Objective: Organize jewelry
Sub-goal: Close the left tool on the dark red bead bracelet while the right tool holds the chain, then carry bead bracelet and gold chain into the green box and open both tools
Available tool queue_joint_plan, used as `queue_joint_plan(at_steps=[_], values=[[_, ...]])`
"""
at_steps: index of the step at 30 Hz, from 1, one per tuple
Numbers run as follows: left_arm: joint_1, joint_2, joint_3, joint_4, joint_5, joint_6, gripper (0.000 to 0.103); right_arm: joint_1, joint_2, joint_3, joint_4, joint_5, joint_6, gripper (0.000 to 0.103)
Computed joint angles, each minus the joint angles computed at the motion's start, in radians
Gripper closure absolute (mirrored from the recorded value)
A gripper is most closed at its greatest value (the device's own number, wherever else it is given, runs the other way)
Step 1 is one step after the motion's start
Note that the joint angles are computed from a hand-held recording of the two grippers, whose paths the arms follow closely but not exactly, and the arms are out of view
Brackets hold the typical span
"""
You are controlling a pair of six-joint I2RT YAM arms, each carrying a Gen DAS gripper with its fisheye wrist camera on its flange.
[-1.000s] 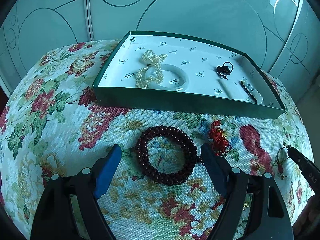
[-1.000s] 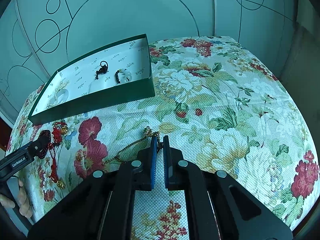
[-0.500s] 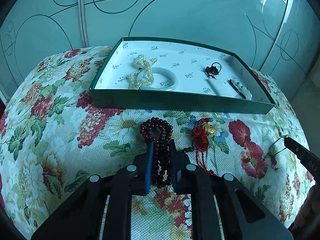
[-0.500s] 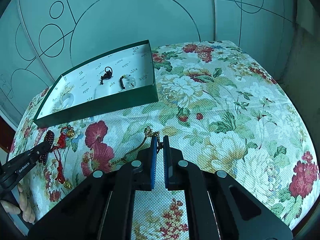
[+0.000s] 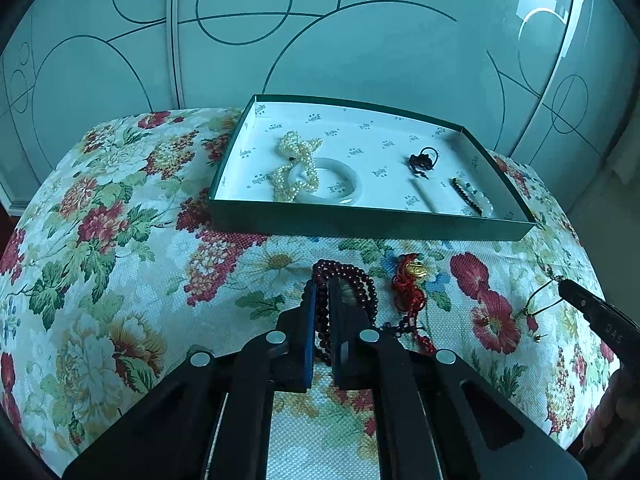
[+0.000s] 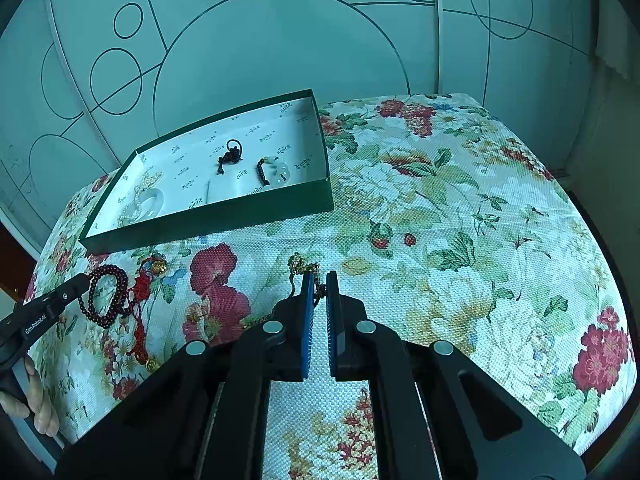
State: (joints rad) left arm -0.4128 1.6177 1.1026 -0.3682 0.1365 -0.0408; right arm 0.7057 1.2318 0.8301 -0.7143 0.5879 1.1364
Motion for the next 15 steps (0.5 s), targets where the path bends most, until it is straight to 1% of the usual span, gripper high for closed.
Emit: queue_joint_plan(at_steps=[4, 9, 15], values=[[0.038, -0.016, -0.014, 0.012, -0.018, -0.002, 0.097, 0.006, 0.003, 0.004, -0.001, 0.002, 0.0, 0.097], [0.074, -0.047, -0.022, 0.019, -0.007, 0.024, 0.097, 0.013, 0.015, 0.013, 0.006, 0.0, -0.002, 0.097], [0.076, -0.064, -0.013, 0.007, -0.002, 0.029, 0.097, 0.036, 0.021, 0.043, -0.012, 0.013, 0.0, 0.097]])
